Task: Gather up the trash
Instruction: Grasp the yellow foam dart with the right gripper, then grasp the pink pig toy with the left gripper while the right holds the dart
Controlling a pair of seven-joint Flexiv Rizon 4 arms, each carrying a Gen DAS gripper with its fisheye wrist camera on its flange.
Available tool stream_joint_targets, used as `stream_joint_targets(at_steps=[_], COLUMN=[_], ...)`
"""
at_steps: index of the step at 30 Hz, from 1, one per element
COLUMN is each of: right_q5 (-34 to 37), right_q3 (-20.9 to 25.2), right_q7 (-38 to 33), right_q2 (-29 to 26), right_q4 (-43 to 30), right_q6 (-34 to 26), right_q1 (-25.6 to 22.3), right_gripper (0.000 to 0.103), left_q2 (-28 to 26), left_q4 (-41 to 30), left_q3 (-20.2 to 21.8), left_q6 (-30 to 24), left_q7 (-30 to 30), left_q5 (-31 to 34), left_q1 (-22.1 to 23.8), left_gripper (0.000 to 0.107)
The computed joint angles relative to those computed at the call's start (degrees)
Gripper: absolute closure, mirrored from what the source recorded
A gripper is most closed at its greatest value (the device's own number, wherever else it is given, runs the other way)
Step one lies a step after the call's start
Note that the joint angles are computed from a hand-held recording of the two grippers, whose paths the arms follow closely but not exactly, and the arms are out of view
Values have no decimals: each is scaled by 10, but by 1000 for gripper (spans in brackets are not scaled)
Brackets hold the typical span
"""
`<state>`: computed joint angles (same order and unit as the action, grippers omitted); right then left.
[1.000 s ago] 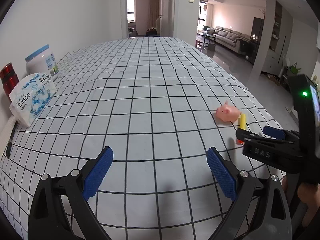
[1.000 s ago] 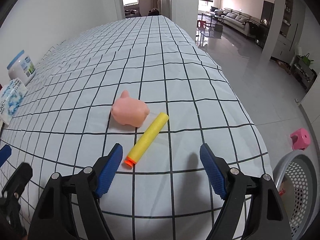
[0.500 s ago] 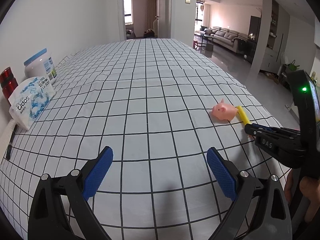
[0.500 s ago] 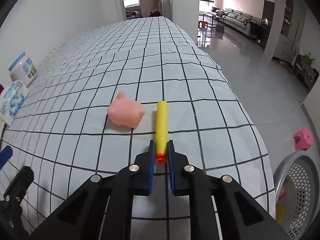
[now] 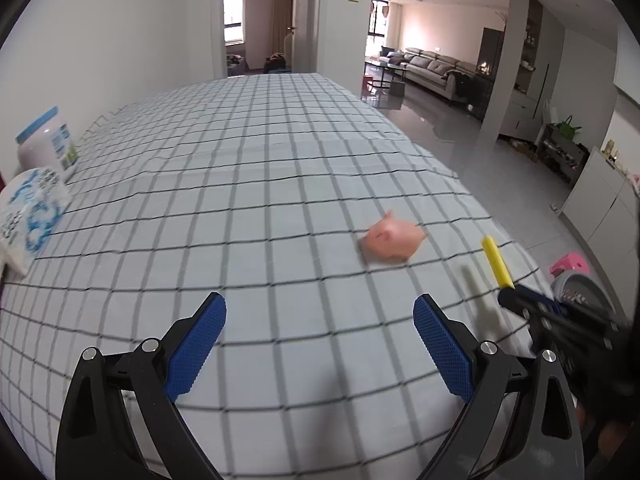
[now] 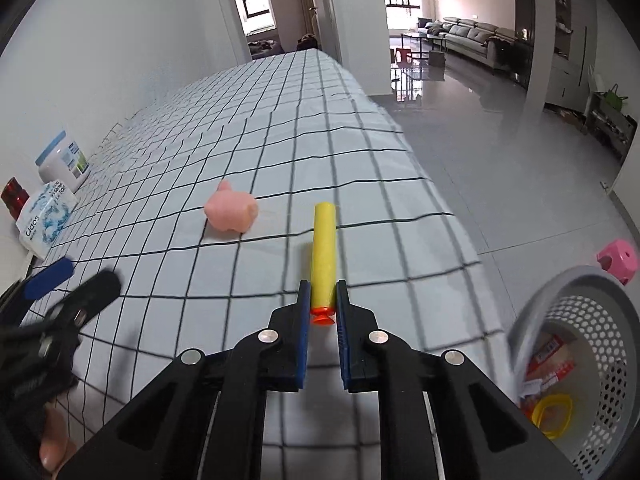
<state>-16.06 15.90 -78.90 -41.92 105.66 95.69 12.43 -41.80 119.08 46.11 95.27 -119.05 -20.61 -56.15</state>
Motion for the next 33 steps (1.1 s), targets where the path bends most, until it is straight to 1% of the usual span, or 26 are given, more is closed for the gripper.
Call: stream_joint_targets(at_steps=[4,8,11,15,17,19,22,23,24,25,26,27,28,30,33], right_q5=[4,0,-6,-16,-22,-26,-32,-33,-33,-34,-33,-32,-31,-30,-24], right_q3=[26,37,54,75,90,100,113,115,117,118,122,123,122,125,123], right_q7=[-9,-13,-17,-21,-23,-25,-27,-27,-28,-28,-29,-29,-30,-33,-36], right_q2=[6,9,8,2,-1,-4,-11,-13,-16,-18,-20,-22,-25,-27,-23], right_q4=[15,26,30,29,29,30,26,24,21,19,16,14,11,8,11], right_q6=[13,23,27,31,29,30,25,24,21,18,15,13,12,8,9], right_q1=[-39,-61,-84,-108,-123,-132,-145,-146,-147,-148,-151,-151,-149,-151,-149], right_gripper=[91,91,91,91,91,91,91,91,91,91,91,91,91,91,91], left_q2=[-27,-40,-52,-59,-68,-73,-79,-79,-77,-74,-72,-71,-68,-68,-61], left_q4=[-52,-99,-134,-164,-182,-196,-223,-231,-235,-235,-233,-235,-234,-237,-230], left_q3=[-2,-29,-48,-73,-66,-64,-72,-79,-90,-98,-102,-108,-115,-115,-114], left_q6=[-34,-66,-96,-122,-146,-157,-185,-195,-195,-195,-185,-182,-177,-178,-162], left_q7=[-6,-17,-27,-43,-55,-64,-68,-66,-62,-62,-66,-70,-71,-82,-105], left_q5=[4,24,37,52,66,80,100,107,113,119,127,133,141,157,183], left_q1=[17,56,84,116,116,120,134,142,153,159,163,166,172,172,168], left_gripper=[13,13,13,13,15,17,26,32,40,43,52,58,60,60,61])
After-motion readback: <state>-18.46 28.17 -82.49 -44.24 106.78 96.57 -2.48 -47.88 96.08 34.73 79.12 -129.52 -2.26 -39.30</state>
